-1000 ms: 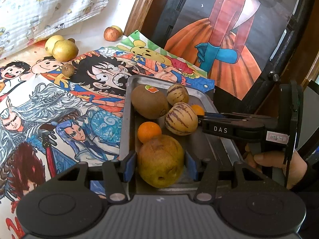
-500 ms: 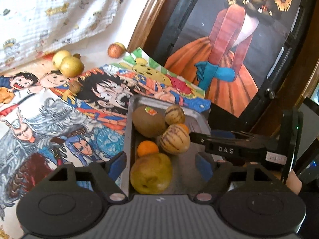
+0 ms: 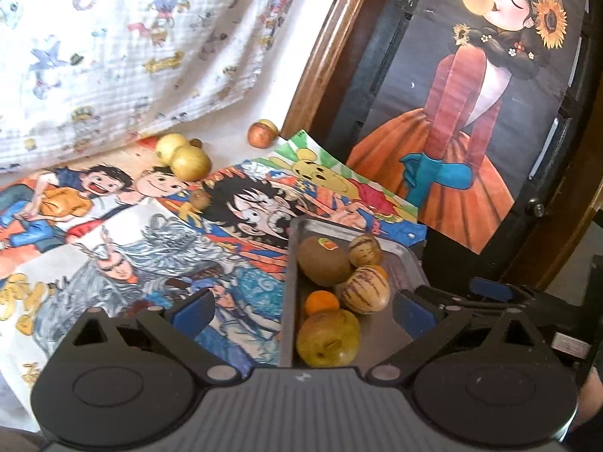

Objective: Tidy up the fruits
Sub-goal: 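Lift both open tools up away from the metal tray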

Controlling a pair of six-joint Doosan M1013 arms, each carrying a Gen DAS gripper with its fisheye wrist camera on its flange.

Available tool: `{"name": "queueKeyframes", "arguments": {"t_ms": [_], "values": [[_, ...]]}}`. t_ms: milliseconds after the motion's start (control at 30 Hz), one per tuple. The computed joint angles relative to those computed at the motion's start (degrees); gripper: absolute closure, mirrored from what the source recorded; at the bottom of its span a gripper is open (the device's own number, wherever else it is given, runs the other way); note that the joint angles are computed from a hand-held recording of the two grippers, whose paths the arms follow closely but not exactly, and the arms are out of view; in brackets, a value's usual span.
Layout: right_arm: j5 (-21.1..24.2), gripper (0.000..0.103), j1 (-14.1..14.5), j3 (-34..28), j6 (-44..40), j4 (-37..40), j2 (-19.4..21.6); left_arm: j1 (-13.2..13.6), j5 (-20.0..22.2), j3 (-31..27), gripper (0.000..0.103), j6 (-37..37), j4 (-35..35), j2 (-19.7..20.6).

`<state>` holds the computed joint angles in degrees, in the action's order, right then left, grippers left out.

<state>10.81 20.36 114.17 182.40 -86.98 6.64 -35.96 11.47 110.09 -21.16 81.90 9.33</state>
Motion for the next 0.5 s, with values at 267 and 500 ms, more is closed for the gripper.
{"name": "queueKeyframes", "arguments": {"t_ms": [267, 500], "values": [[7.74, 0.001, 5.44, 2.40, 0.99, 3.97, -2.35, 0.33, -0.70, 1.89, 0.000, 5.26, -6.58, -1.61], [10.73, 0.001, 9.44, 4.20, 1.42, 10.01, -4.34, -0.04, 0.65, 4.39, 0.000, 6.97, -8.13, -3.53]]}}
